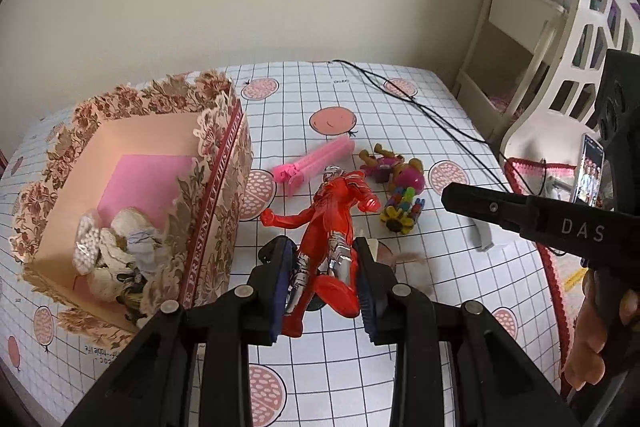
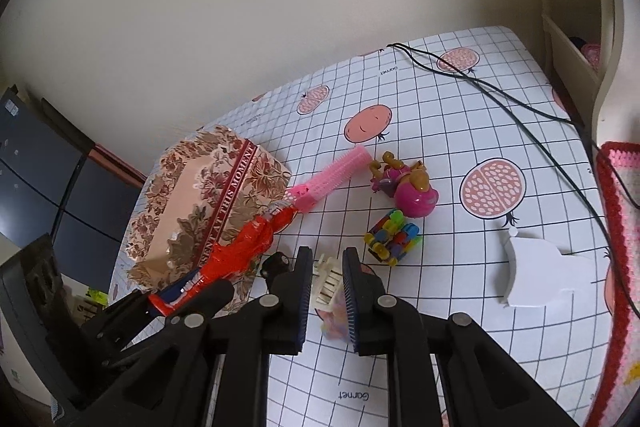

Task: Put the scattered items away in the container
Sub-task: 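Grasp the rainbow fuzzy ring with the right tool while the left tool holds the red figure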

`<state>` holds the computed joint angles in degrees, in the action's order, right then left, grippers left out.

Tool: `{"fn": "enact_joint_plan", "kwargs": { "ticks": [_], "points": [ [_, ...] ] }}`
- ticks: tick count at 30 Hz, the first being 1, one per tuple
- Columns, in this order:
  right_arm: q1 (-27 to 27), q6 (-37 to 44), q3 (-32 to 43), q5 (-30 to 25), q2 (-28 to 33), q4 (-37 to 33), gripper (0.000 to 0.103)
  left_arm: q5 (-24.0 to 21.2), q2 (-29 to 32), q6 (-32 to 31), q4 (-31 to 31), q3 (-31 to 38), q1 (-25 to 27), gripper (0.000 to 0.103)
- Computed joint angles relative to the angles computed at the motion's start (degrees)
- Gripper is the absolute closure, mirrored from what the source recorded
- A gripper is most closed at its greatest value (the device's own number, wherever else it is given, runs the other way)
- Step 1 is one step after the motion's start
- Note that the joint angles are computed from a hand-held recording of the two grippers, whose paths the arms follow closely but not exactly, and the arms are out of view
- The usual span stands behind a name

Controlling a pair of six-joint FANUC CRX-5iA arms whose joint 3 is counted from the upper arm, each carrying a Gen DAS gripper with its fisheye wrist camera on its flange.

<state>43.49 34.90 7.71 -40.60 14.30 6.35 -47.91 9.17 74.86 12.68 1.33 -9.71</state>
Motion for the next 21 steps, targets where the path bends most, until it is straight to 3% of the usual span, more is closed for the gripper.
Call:
{"fn": "enact_joint_plan", "kwargs": {
  "ticks": [14,16,18,21],
  "points": [
    [2.03,-3.45,0.4,-4.99,-0.02,3.1,0.083,0.02,-3.68,-0.4,1.11,-2.77,1.29,0.071],
    [2.01,-4.19,0.55,-6.01,0.38,3.33,0.077,-0.18,-3.92,-0.33,1.13,-3.16,1.54,0.071],
    [1.87,-4.26,0.66,-6.81,0.74,2.91,0.065,-0.29,-4.02,-0.31,1.19,-3.39,1.7,0.071],
    [1.87,-4.09,1.23,-8.64,1.87,2.72,0.065,-0.34,-4.09,-0.42,1.27,-3.79,1.95,0.071]
  ]
}}
